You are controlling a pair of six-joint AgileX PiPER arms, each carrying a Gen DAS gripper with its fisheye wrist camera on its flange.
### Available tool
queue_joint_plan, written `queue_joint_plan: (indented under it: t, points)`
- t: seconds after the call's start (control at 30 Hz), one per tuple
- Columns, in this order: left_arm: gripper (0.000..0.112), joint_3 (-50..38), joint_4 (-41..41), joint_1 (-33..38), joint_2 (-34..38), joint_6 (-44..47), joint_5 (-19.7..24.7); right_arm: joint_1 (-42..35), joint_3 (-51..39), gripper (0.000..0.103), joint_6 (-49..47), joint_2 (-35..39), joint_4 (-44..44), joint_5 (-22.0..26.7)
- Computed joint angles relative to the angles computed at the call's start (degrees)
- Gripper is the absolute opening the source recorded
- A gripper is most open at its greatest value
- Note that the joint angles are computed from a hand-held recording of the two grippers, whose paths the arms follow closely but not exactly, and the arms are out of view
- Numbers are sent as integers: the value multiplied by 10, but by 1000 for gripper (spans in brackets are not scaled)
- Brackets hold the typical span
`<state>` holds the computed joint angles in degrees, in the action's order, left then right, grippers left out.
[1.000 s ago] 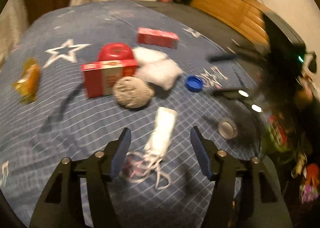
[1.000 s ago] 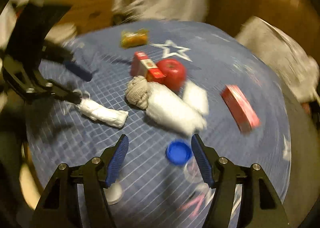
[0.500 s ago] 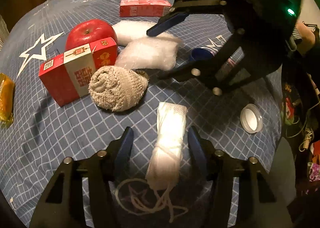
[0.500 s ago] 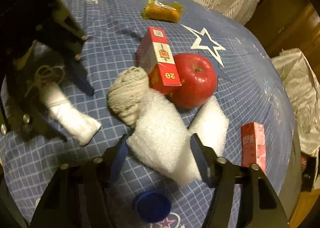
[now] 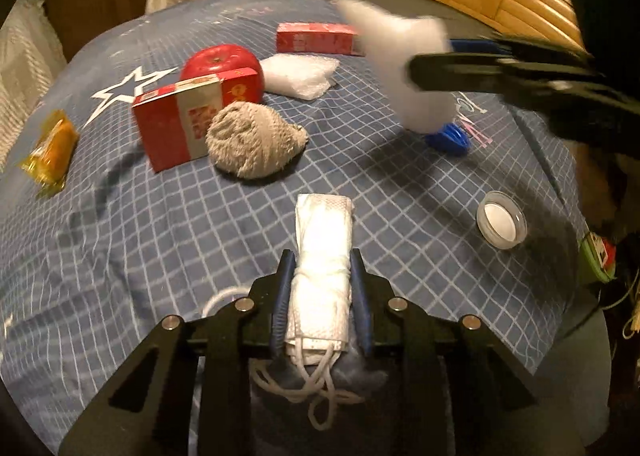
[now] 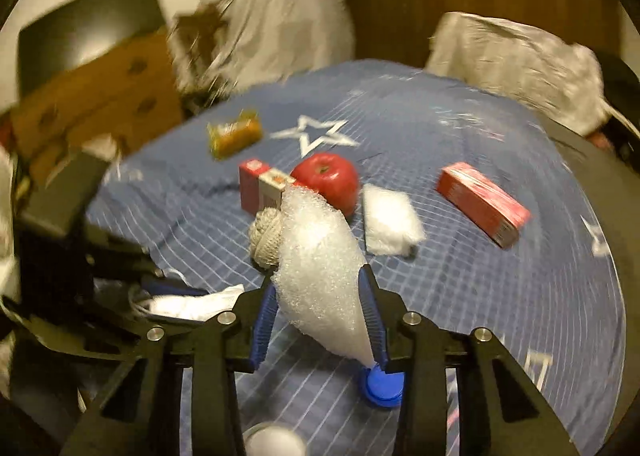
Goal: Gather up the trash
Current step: 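Grasp the white face mask with the left tool while the right tool grasps the bubble wrap, then lift and carry the face mask and bubble wrap in both tools over the bucket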
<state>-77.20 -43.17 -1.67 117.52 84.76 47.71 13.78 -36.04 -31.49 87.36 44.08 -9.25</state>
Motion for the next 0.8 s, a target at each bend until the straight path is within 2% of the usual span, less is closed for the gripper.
queue_joint_plan:
  t: [0.1,0.17,0.3,0.53,0.8]
  points:
    - [25,34,-35,14,-20,24,-12,64,60,37,-39,-49,122,-90]
    - [25,51,-63,27,-32,39,-19,100,80,36,-21,-61,153,-135]
    - [25,80,-126,53,-66,67,-28,204,101,36,-35,-78,270,-242]
    - [25,145,-260,97,-159,139,-31,350,55,33,-118,-76,440,-416]
    - [25,221,-374,132,-250,205,-14,495,14,31,-142,-56,538,-597]
